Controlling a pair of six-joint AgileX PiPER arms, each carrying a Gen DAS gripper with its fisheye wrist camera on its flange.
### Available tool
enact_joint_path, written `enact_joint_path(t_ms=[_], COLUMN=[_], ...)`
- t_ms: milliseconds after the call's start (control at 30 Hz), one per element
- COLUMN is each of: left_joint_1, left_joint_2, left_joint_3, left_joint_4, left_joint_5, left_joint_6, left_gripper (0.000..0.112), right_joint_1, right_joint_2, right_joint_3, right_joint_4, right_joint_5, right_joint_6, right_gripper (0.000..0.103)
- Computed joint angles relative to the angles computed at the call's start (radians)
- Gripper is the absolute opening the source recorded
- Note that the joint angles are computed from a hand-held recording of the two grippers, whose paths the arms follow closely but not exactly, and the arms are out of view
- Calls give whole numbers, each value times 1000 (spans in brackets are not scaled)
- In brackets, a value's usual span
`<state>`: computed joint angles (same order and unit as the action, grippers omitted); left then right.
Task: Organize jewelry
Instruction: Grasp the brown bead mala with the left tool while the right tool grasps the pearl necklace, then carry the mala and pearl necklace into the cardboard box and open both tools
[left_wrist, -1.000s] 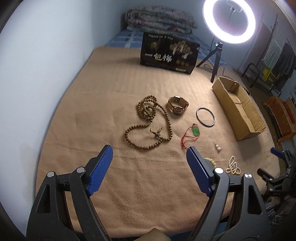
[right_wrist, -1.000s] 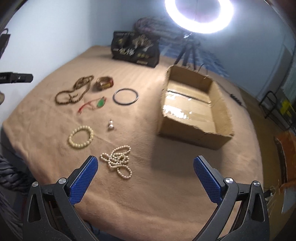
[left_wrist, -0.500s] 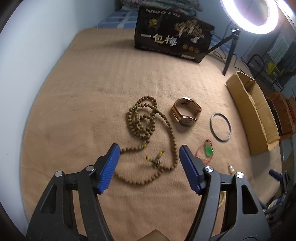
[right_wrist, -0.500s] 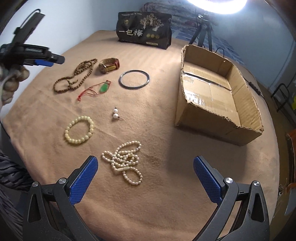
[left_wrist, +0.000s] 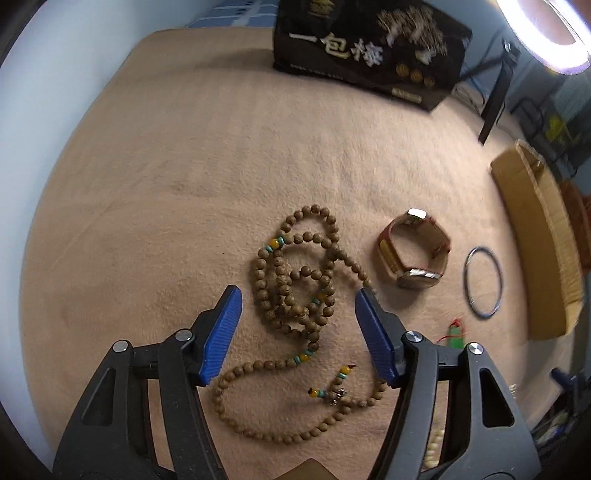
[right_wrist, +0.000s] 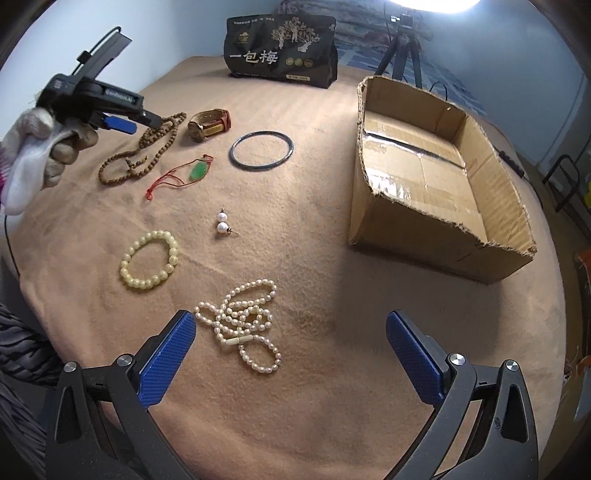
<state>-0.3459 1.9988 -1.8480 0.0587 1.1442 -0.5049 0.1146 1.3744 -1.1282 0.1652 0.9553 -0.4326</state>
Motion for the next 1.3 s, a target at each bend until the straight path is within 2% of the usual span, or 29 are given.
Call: enact_joint_path(t_ms=[200,333,500,567,633,667,733,800,833,900,1000,1300], left_joint_1=[-1,-4,-6,-6,-7,-8,-11,-13,-14,-16,-18,-22], left_joint_2=[45,50,69,68,69,71,73,70,68,58,25,-93], left_joint_3=[-17,-28,-60,-56,-57,-60,-63,-59,-56,-47,-17,39], left_joint_4=[8,24,27,33,36,37,41,44,45,48,51,55], left_joint_5=[22,26,38,34,29,29,26,20,17,13,-1,-45], left_joint_6=[7,5,-8,-10,-11,-12,-19,-24,-27,-34,-48,-110], left_gripper=[61,49,29,25,20,18,17,17,17,17,17,17], right_joint_1=[-3,12,42,71,115,124,125,122,124,131,141,96], right_joint_2=[19,35,64,72,81,81,76,75,75,74,76,75], right_joint_3=[2,11,15,23,40,49,50,39,35,26,12,-43], right_joint_4=[12,-1,-28,-58,-127,-135,-115,-79,-66,-52,-50,15], right_joint_5=[3,-6,-17,-27,-42,-50,-52,-36,-29,-17,-6,26], right_joint_6=[-10,-4,13,27,62,61,43,8,-3,-12,-11,-38], right_gripper=[102,102,102,102,93,92,82,58,52,29,7,7])
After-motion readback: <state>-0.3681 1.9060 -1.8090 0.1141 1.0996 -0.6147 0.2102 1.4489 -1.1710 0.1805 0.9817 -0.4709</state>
